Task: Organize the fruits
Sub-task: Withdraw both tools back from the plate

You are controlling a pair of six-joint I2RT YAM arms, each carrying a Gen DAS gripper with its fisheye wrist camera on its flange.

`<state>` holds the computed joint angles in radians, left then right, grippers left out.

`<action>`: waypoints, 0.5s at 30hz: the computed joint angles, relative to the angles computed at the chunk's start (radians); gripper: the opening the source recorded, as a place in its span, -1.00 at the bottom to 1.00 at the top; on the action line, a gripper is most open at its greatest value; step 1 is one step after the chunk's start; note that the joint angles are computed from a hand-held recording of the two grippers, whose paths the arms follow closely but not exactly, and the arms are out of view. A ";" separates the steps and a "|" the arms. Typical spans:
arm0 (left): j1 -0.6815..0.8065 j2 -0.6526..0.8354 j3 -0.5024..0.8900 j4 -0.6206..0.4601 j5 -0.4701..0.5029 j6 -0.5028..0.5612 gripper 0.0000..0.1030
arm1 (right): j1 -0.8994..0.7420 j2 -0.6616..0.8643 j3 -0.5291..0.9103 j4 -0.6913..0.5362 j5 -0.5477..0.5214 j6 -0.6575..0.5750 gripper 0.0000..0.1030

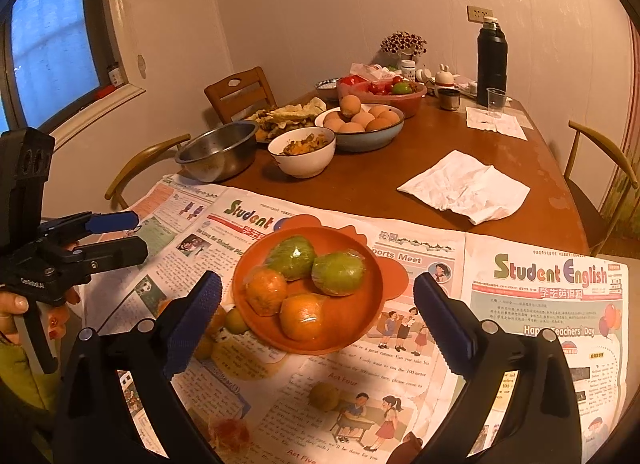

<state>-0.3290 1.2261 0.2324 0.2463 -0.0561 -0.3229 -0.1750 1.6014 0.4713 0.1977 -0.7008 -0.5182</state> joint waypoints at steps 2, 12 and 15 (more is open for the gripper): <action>-0.001 -0.019 -0.008 -0.007 -0.002 -0.001 0.81 | 0.000 -0.016 -0.013 -0.002 -0.005 -0.004 0.87; -0.002 -0.083 -0.038 -0.036 -0.011 -0.007 0.81 | 0.005 -0.081 -0.067 -0.014 -0.013 -0.023 0.88; -0.002 -0.083 -0.039 -0.034 -0.012 -0.007 0.81 | 0.005 -0.101 -0.081 -0.019 -0.017 -0.028 0.88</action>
